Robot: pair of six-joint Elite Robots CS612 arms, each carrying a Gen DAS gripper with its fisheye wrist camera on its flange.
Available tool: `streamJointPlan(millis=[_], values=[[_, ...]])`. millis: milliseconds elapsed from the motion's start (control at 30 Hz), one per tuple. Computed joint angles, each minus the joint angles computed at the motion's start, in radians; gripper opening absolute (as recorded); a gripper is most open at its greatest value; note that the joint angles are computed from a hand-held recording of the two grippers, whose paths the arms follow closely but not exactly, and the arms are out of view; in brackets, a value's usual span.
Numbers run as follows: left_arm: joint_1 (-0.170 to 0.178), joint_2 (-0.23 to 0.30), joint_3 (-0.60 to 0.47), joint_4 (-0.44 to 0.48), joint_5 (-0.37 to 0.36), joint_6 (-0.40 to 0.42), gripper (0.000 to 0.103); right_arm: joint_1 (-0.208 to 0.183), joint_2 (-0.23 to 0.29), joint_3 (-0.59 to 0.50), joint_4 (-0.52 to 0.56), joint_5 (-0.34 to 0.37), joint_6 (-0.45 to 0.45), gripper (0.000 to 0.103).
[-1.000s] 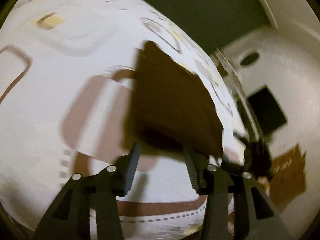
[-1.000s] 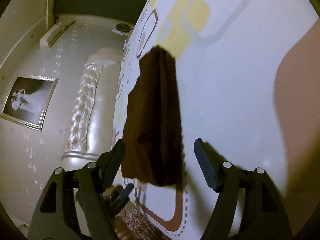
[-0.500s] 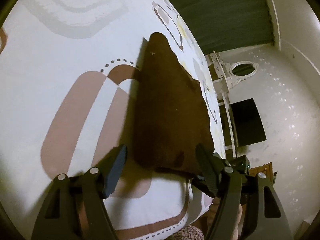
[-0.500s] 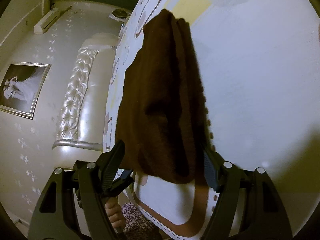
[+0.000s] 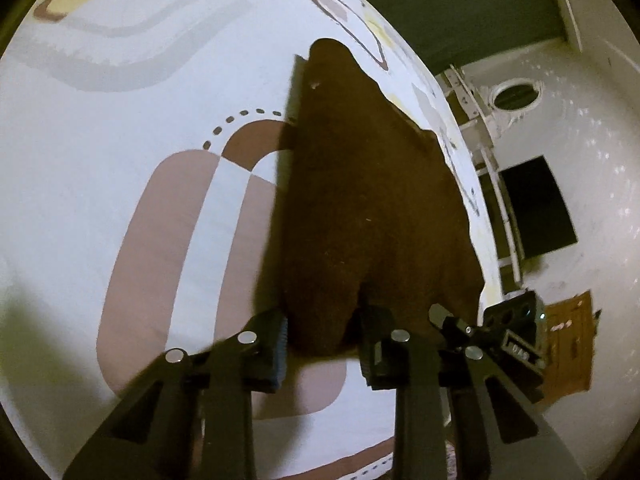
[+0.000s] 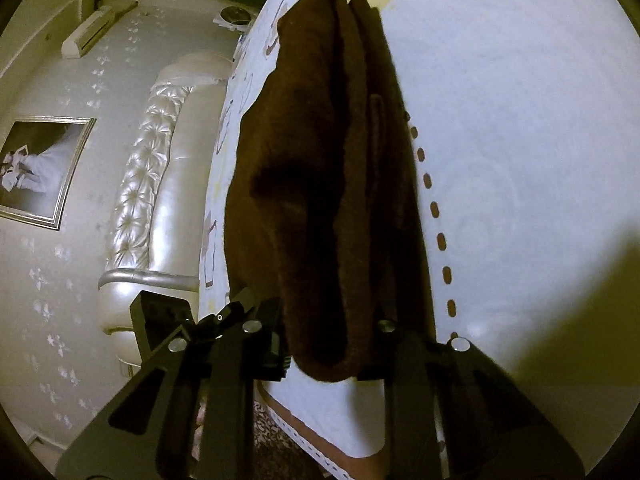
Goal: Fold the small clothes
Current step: 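Grasp the folded brown bundle edge with both grippers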
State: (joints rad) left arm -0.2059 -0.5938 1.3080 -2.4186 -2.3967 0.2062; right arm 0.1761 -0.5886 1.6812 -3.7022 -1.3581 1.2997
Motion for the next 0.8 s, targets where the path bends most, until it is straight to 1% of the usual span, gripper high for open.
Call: streamJointPlan(millis=[100, 233, 800], values=[[0.0, -0.003, 0.004, -0.004, 0.011, 0.012, 0.028, 0.0, 0.007, 0.002, -0.025, 0.001, 0.006, 0.019], [0.002, -0.001, 0.003, -0.004, 0.006, 0.019, 0.029, 0.002, 0.008, 0.007, -0.038, -0.006, 0.003, 0.019], [-0.002, 0.0, -0.006, 0.011, 0.006, 0.041, 0.028, 0.009, 0.008, -0.003, -0.034, -0.032, 0.009, 0.019]])
